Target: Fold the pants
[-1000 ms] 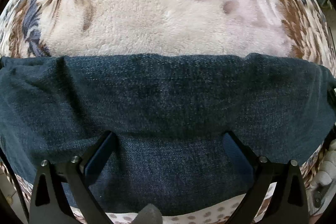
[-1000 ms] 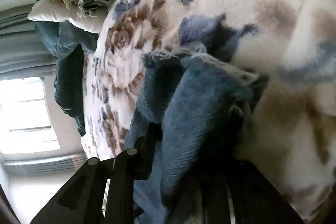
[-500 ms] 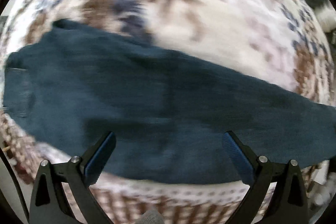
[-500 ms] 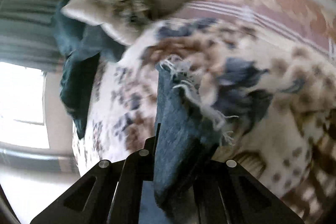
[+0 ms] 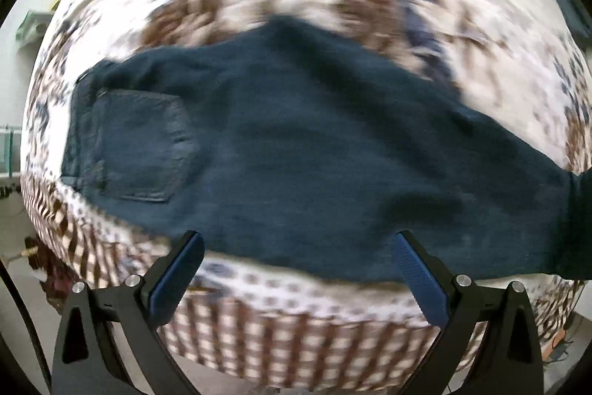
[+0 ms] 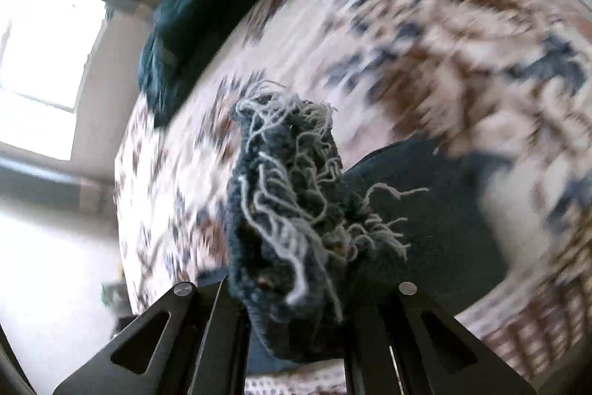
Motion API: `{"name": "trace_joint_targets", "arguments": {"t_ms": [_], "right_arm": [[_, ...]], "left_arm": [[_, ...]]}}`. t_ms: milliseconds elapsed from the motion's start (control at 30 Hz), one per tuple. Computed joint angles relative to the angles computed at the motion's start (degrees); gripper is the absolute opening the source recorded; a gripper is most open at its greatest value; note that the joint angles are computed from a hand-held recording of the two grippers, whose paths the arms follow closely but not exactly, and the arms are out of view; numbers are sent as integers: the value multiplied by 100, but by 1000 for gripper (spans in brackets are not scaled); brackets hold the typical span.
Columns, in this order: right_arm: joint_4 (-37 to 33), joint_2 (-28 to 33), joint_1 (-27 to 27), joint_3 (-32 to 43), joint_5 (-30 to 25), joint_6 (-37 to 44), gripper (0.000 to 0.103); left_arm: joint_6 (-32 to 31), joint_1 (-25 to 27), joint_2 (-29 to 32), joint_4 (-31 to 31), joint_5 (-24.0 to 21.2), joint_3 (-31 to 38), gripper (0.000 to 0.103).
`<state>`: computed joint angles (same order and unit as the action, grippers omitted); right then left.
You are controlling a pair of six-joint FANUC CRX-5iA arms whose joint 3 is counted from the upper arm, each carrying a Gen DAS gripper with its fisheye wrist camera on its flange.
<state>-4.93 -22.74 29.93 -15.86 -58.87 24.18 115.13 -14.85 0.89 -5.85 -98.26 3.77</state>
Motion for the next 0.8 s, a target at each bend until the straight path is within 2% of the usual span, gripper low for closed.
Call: {"name": "trace_joint_targets", "arguments": {"t_ms": [167,200,267,333,367,400,433,533,667,800], "right_arm": [[90,851,1095,233,166,35,6],[-24,1109,1242,343,182,272,6],[-685,1616,1252,653,42,885,12],[-1127,2064,1270,998,-358,1218,37],[-1272,2088,1252,1031,-326,1342,46],[-1511,2035,1172,1067,-283,1490,66],[-1654,1990,1084,1091,-292,1566,77],[-1845,1476,856,929,-170,1510,77],[-1521,864,397,674,-548,1057,77],[-1194,700,-142,556,-1387,895,77]], "left_arm": [[-619,1118,-730,98,103,-714,103],[-737,1361,-845,136,127,-838,103],[-964,1774,-999,270,242,-1043,103],[-1194,2091,-1093,408,310,-1164,103],[-1331,2248,-1135,548,348,-1221,103],[-1622,2516,-1170,670,400,-1296,103],[-1752,2596,-1181,773,402,-1298,103],[-2169,2821,-1165,1017,444,-1183,103],[-2225,3017,-1075,1839,531,-1165,103],[-1871,2296,-689,2316,902,-1192,103]]}}
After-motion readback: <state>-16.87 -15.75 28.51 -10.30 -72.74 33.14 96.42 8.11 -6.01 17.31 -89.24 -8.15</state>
